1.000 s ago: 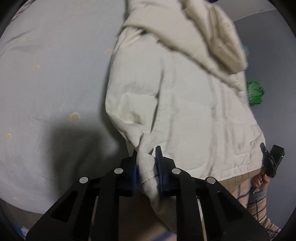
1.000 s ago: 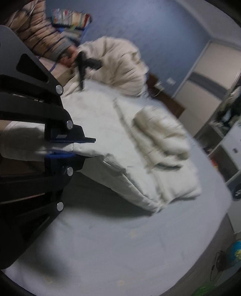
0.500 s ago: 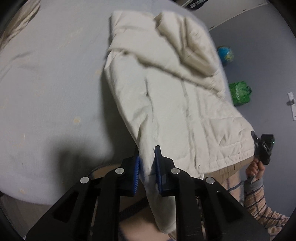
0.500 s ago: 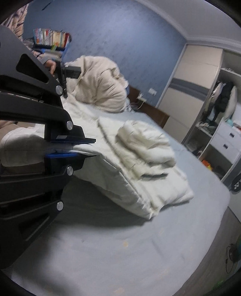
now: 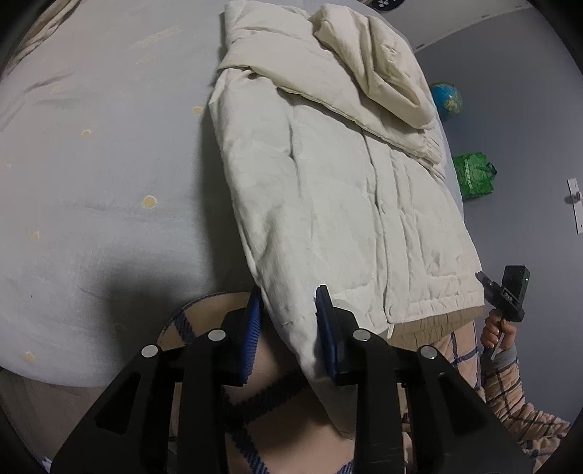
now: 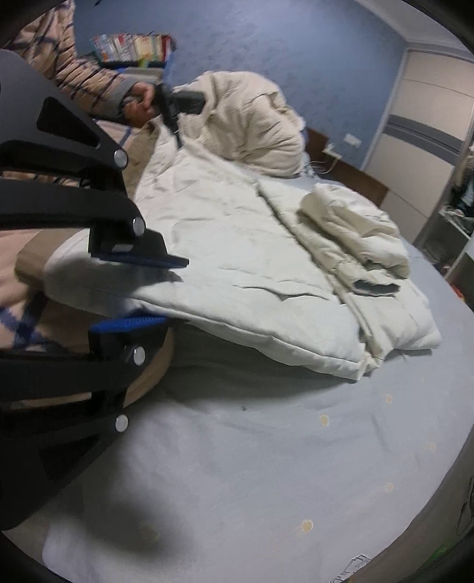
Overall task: Fold large clothes
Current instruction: 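Grasp the coat hem with the right gripper while the left gripper holds it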
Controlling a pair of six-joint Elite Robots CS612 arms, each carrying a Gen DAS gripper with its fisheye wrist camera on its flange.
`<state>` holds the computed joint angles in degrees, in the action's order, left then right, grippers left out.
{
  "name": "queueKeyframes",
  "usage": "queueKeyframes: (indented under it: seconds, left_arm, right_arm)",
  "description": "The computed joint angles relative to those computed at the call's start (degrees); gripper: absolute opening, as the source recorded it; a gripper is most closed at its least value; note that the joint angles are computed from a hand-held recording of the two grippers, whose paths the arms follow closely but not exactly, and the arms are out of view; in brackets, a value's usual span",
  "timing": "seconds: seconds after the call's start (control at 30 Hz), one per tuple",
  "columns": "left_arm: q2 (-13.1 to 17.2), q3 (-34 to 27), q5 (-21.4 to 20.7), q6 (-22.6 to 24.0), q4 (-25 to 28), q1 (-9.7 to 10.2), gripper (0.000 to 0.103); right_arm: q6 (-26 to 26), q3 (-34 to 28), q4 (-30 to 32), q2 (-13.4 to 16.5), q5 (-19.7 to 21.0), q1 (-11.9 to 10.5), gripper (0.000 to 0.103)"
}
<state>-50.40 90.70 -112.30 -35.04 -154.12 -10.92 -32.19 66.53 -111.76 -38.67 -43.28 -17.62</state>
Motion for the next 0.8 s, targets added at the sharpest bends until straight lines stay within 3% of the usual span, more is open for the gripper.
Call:
queueKeyframes:
  seconds: [0.13, 0.2, 0.47, 0.67, 0.8]
  left_arm:
    - [0.09, -0.77, 0.08, 3.94, 0.72, -0.67, 0.013]
    - [-0.06, -0.82, 0.02, 4.79, 0.33, -0.89, 0.01]
    - [0.49, -1.59, -2.22, 1.65, -11.89, -0.07, 0.007]
    - [0.87, -4.23, -1.06, 1.34, -14.73, 0.73, 0.007]
    - [1.64, -6.75, -0.41, 1.42, -14.93, 1.36, 0.007]
  right_arm:
    - [-5.61, 0.34, 2.1, -0.78, -0.35, 0.06, 0.023]
    - [-7.52, 0.8, 1.86, -1.22, 0.46, 0.05, 0.015]
    - [-7.77, -2.73, 7.39, 0.12, 15.33, -0.22, 0.011]
    - [-2.56, -7.91, 6.53, 2.66, 23.72, 0.22, 0.01]
    - [7.42, -11.14, -1.73, 5.16, 27.58, 0.82, 0.01]
